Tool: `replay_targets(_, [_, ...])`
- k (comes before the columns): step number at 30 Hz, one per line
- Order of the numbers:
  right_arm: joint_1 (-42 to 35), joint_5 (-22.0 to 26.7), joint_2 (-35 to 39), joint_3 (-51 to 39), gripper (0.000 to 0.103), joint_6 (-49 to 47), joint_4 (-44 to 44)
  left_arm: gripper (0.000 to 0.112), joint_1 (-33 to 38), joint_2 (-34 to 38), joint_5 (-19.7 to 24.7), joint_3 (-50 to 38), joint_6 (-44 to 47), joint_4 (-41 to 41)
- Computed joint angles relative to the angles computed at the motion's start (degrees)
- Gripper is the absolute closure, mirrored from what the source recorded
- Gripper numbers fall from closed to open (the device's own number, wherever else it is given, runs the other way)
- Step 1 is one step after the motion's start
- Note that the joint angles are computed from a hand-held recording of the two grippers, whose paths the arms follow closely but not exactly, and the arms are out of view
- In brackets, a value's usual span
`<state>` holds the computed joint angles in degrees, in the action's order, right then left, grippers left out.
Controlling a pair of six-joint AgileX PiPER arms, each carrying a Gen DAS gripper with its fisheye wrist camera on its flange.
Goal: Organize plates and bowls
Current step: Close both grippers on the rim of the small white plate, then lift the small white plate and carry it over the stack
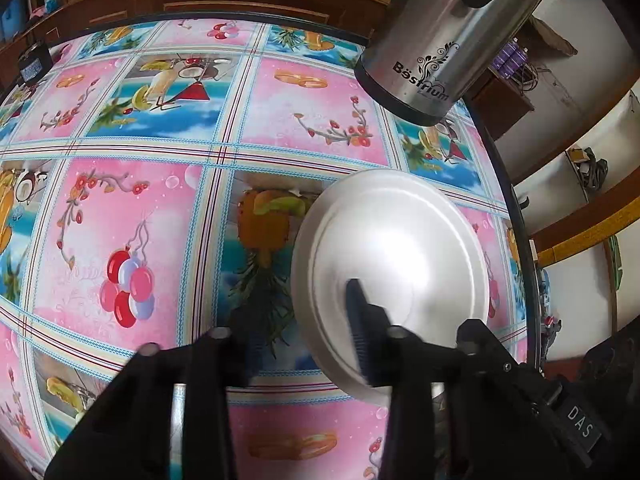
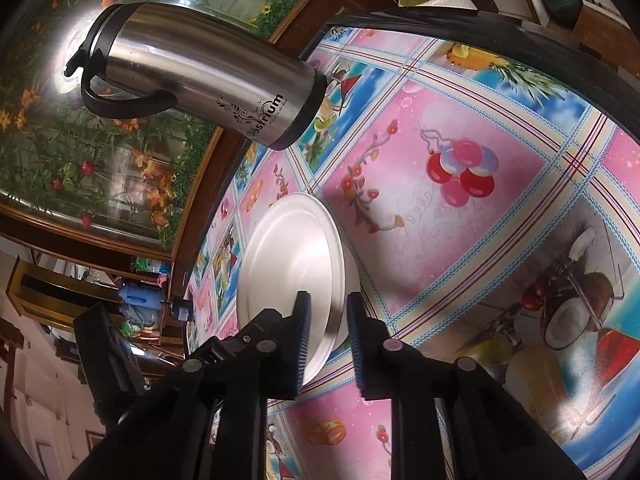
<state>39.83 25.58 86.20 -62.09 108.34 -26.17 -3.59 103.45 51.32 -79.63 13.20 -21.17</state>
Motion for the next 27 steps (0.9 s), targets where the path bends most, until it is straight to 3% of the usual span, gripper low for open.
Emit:
replay_targets(5, [0.2, 0.4, 0.4, -0.5, 0.095, 0.1, -0.2, 0.100, 0.3, 0.7, 0.5, 0.1, 0.5, -0.6])
replay_targets(14, [1.1, 2.0, 0.7, -2.0, 0.096, -0.7, 0.4, 0.101, 2.0, -0.4, 1.2, 1.4, 3.0, -2.6])
replay_targets(20, [2.7, 2.3, 1.2, -3.2, 0.096, -3.5, 3.5, 0.100, 4.4, -4.9, 0.3, 5.9, 5.0, -2.1])
replay_targets(27, [10.2, 4.7, 0.9, -3.3, 0.096, 5.9, -5.0, 0.101, 8.1, -11.9, -0.8, 13.1, 9.7, -2.1])
